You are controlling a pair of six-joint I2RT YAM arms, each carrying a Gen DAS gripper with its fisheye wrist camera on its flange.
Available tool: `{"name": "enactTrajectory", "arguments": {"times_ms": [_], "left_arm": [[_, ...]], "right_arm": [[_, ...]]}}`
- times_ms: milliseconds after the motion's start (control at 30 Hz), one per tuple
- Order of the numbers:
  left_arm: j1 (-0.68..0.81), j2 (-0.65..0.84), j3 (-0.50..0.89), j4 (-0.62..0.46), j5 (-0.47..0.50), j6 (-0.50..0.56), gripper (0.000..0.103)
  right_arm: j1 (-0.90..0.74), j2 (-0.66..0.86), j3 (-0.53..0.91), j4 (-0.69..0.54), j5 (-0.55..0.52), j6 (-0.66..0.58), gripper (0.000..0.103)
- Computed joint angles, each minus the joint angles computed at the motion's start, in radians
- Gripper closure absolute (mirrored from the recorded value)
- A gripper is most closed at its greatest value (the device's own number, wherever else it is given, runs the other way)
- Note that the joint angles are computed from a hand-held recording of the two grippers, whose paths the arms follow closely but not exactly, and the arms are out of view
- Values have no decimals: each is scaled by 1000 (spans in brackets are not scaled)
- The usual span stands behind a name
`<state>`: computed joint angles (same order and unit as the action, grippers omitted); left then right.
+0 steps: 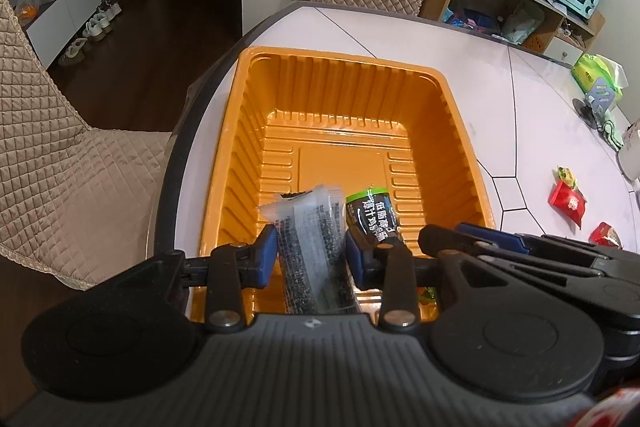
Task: Organize snacks
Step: 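Open the left tool and right tool to drop both snacks into the tray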
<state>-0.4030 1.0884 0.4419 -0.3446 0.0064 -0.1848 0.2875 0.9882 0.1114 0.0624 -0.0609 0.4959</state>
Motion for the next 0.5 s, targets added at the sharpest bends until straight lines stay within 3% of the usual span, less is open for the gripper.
{"name": "enactTrajectory", "arguments": {"times_ms": [500], "left_arm": [[-2, -29, 4, -15, -3, 8, 69]], "right_arm": [[9, -148, -10, -131, 20, 15, 72]]}}
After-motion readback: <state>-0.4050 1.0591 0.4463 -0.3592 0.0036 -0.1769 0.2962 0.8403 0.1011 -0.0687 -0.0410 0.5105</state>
